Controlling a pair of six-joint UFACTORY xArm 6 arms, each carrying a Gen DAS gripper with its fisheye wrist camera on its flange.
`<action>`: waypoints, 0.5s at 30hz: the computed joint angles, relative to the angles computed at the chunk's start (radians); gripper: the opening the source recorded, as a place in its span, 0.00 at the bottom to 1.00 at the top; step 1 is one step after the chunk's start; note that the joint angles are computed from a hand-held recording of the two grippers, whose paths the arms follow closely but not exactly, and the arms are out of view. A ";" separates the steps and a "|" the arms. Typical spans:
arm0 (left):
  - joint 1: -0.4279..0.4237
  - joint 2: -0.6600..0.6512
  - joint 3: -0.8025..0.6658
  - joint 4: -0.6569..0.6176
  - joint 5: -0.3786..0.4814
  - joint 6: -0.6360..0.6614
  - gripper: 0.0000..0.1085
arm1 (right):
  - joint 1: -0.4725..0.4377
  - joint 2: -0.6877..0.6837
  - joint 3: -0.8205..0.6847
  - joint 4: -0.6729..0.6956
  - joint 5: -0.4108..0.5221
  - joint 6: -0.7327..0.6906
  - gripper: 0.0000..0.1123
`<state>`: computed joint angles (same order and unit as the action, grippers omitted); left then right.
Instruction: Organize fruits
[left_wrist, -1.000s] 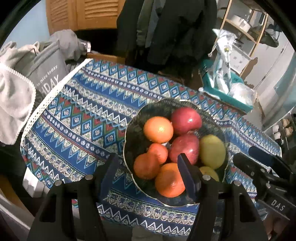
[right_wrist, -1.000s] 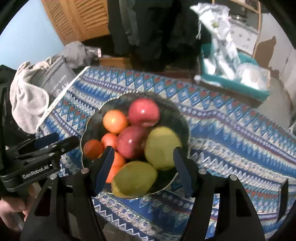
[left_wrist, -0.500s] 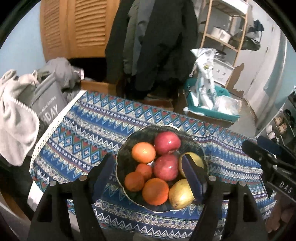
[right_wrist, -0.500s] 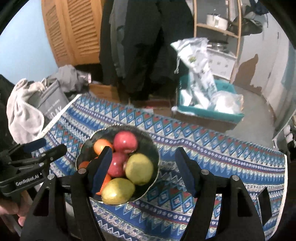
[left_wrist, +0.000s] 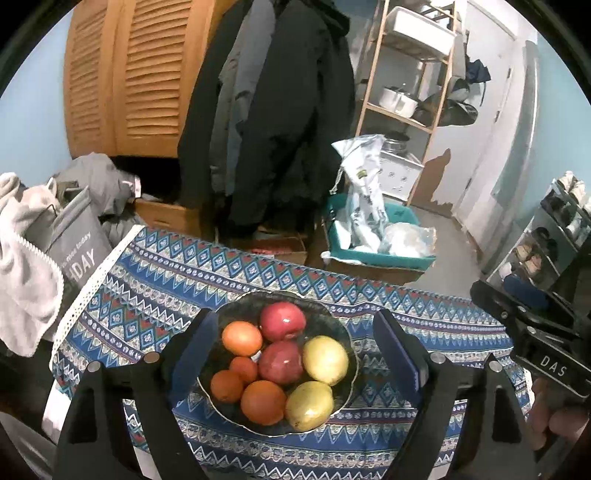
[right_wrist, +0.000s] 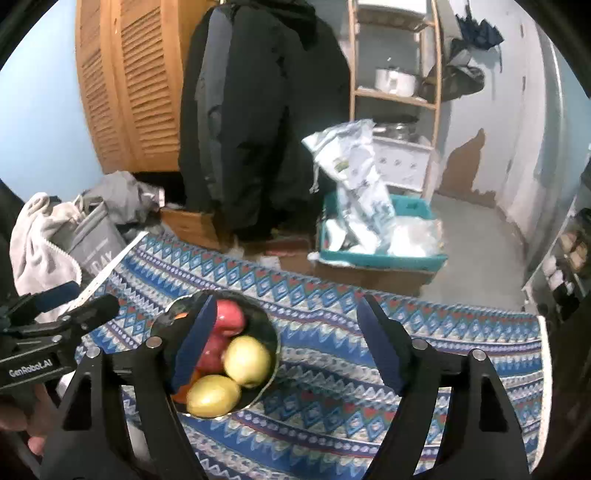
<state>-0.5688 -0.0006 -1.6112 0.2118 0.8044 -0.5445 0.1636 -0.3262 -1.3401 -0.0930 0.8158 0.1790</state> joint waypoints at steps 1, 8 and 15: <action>-0.003 0.000 -0.006 -0.002 -0.001 0.004 0.80 | -0.003 -0.009 0.003 -0.010 -0.001 0.003 0.72; -0.029 -0.011 -0.021 0.036 -0.039 -0.025 0.89 | -0.055 -0.074 0.033 -0.030 -0.035 0.014 0.76; -0.068 0.000 -0.055 0.095 -0.061 -0.024 0.94 | -0.094 -0.112 0.050 -0.055 -0.039 0.019 0.76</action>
<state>-0.6373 -0.0009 -1.6657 0.3066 0.7431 -0.5683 0.0691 -0.4378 -1.2904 -0.1476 0.7770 0.1975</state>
